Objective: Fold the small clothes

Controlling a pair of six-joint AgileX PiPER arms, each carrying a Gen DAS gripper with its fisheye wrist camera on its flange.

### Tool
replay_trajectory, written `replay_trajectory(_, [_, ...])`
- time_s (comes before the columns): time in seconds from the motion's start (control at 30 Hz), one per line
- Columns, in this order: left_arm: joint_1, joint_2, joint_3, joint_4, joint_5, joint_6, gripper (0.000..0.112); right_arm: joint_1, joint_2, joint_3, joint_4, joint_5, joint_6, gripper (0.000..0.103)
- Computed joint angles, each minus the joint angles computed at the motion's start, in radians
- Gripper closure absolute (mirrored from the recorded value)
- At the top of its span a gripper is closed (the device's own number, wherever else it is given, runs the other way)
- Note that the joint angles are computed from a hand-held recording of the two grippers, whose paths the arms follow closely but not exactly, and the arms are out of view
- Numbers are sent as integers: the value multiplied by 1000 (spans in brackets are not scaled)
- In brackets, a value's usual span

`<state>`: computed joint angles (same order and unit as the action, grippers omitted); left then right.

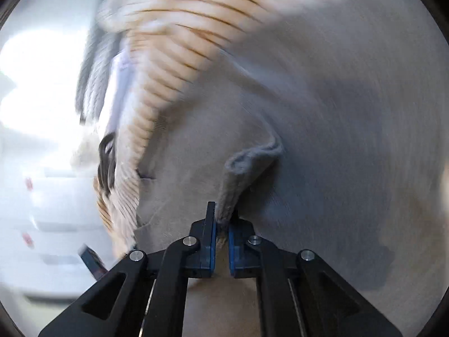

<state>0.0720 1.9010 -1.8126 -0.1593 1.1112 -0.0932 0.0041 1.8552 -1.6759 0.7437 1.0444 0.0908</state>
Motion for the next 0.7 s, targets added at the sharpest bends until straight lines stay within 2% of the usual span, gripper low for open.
replay_trajectory(0.1, [-6,3,7,11,-15,-10,103,71,39,-172,-231,31,8,96])
replay_trajectory(0.2, [-9,13,-10,20,-7,-22,103,76,134,-272,-302,125,77,95])
replay_trajectory(0.23, [-7,14,-18,20,1,-21,103,62,151,-254,-270,142,74,96])
replay_trajectory(0.27, [-5,9,-23,24,10,-17,103,34,138,-207,-230,123,52,96])
replay_trajectory(0.3, [-7,2,-28,40,19,-22,103,17,112,-158,-196,105,42,95])
replay_trajectory(0.33, [-11,-13,-21,67,23,-34,103,-2,80,-117,-186,109,28,92])
replay_trajectory(0.4, [-34,-47,-18,141,49,-56,103,-54,-10,-7,-194,128,-11,91])
replay_trajectory(0.53, [-58,-119,0,92,87,-10,103,-56,-77,7,-217,138,-38,89])
replay_trajectory(0.6, [-101,-136,18,89,94,-14,103,-33,-107,21,-230,86,-67,89])
replay_trajectory(0.7, [-171,-131,63,113,82,-54,103,-29,-61,-70,-246,90,-83,89])
